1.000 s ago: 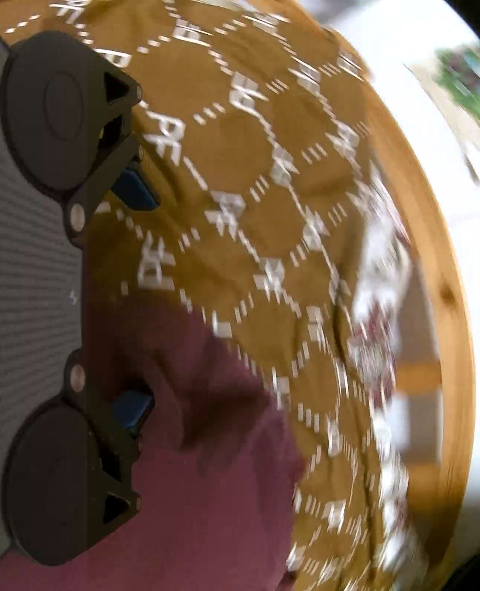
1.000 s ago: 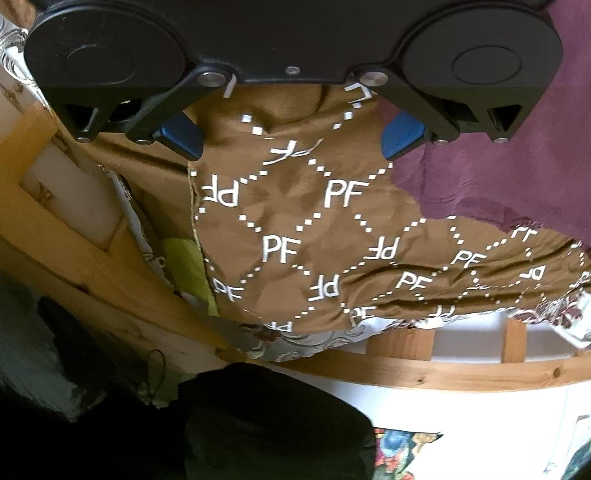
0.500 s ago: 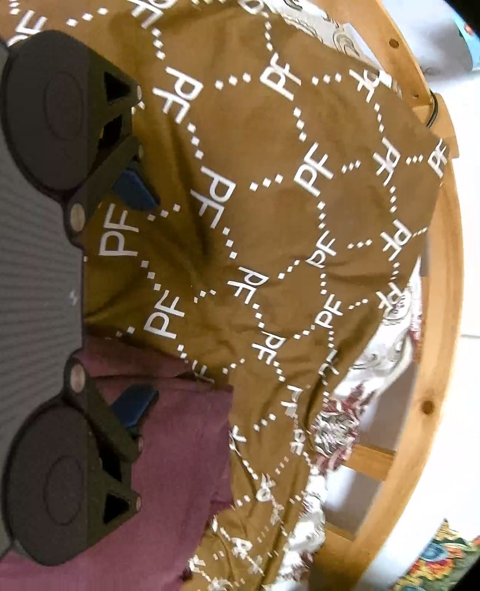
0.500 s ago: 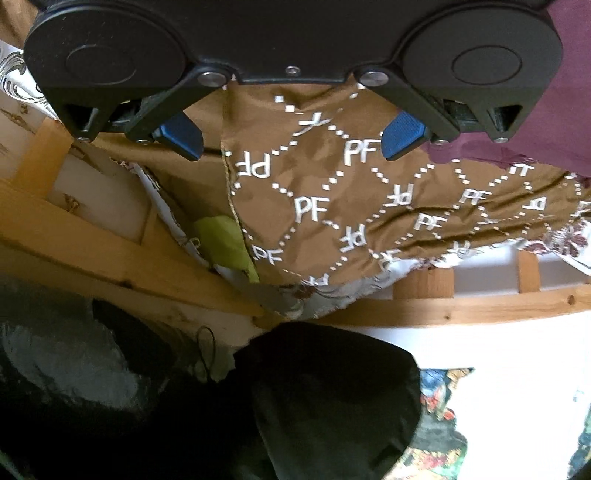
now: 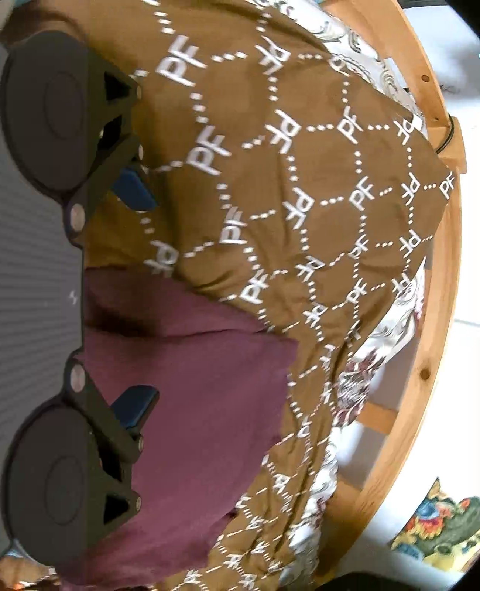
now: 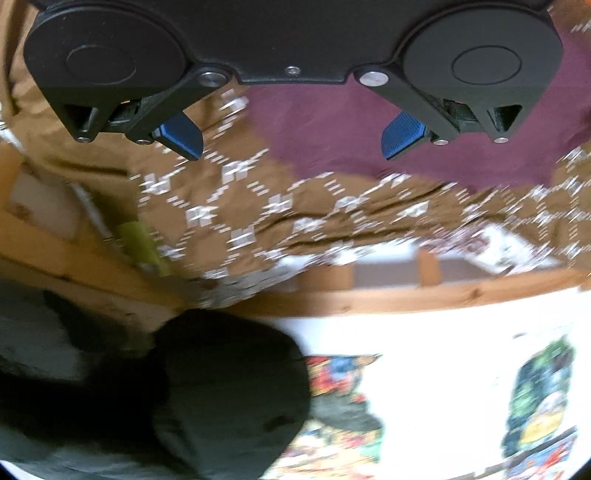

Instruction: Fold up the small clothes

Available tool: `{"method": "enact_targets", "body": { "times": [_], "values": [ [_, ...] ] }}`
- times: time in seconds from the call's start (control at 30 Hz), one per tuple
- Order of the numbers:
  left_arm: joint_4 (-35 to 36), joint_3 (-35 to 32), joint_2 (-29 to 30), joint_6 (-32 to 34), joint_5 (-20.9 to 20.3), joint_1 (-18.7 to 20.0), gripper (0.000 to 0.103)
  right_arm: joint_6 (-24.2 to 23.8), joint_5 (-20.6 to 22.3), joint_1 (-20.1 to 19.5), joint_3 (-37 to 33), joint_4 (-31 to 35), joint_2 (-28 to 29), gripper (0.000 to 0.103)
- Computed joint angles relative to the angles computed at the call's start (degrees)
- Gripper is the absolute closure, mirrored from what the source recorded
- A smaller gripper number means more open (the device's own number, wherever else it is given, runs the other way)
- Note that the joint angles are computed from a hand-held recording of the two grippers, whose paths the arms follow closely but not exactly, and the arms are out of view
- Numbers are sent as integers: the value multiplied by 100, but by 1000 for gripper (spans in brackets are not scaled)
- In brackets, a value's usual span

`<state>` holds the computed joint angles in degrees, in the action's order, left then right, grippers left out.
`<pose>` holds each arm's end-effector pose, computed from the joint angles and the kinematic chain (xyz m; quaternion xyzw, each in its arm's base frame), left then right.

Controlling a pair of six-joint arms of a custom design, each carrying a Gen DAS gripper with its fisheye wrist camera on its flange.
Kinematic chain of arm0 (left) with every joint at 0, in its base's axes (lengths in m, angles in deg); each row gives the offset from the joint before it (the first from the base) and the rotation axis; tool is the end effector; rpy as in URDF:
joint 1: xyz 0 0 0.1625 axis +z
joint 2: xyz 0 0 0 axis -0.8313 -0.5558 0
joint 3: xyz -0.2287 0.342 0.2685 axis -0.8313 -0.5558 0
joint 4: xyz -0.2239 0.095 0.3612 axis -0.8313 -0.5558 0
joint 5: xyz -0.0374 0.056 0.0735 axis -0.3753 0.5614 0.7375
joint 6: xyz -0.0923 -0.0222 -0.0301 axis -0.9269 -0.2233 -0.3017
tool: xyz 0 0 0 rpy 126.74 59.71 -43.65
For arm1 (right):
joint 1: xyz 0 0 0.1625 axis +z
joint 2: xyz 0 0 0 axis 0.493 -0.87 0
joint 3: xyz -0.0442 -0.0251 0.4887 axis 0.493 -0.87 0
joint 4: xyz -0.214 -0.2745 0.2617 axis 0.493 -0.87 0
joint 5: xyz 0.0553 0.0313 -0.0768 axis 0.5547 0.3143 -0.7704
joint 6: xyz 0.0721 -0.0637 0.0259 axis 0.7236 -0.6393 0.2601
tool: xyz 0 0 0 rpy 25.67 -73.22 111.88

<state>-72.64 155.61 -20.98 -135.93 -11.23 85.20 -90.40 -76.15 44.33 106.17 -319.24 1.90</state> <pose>-0.3203 -0.4196 0.0779 0.0622 0.8903 -0.3250 0.3129 0.0201 -0.3469 0.3466 0.1310 -0.7450 0.5261 0.3886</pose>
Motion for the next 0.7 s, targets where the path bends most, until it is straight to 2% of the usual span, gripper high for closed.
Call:
{"method": "enact_targets", "body": {
  "times": [0.13,0.3,0.5,0.7],
  "values": [
    [372,139,-108,-455,-82,-190,1,-381,-331,399,237,-225,372,1],
    [646,153,-165,-755,-180,-180,1,-477,-503,694,480,-184,645,1],
    [657,126,-147,-866,-276,-56,1,-916,-655,796,624,-396,1019,1],
    [772,57,-107,-889,-330,0,1,-801,-668,774,574,-450,1034,1]
  ]
}}
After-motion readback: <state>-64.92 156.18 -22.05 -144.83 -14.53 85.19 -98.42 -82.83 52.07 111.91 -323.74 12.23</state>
